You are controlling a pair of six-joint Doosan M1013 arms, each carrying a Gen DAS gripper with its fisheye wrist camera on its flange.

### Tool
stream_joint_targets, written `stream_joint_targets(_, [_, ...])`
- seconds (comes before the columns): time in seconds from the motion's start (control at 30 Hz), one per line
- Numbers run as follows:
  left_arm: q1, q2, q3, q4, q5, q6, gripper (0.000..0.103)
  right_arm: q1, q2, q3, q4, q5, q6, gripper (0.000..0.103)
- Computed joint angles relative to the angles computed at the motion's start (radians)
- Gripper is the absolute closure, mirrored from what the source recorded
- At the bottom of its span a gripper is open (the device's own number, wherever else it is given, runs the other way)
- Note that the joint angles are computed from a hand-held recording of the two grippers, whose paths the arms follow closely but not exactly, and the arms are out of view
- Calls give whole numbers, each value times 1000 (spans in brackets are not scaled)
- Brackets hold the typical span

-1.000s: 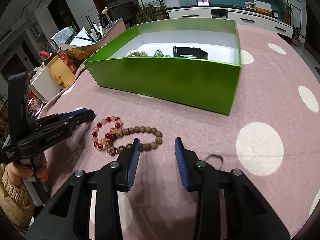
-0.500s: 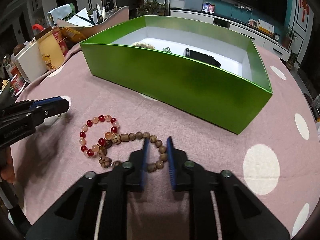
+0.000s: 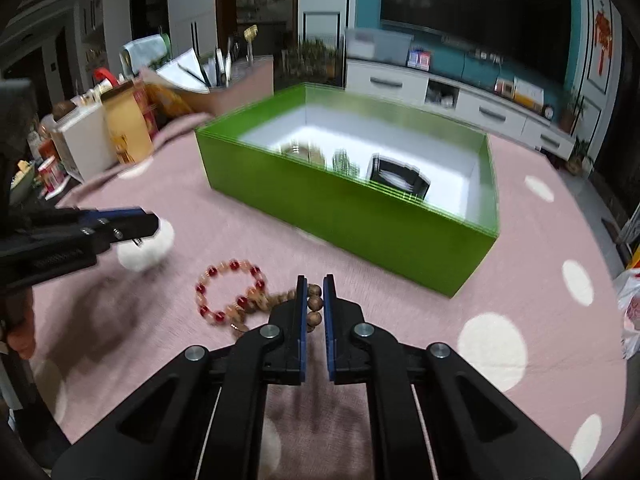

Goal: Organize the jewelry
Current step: 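Grasp the gold flower ring with the left tool while the right tool grasps the brown bead bracelet, then carry the flower ring and brown bead bracelet over the green box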

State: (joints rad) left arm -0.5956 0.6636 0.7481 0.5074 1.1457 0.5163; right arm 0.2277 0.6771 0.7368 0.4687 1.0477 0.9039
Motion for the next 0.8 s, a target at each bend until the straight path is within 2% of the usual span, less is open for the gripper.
stream_joint_targets(0.27, [-11, -9, -7, 28, -8, -1, 83, -8, -42, 40, 65, -68, -55, 96])
stream_joint_targets(0.8, [-26, -9, -39, 72, -20, 12, 83, -29, -76, 60, 140, -146, -84, 96])
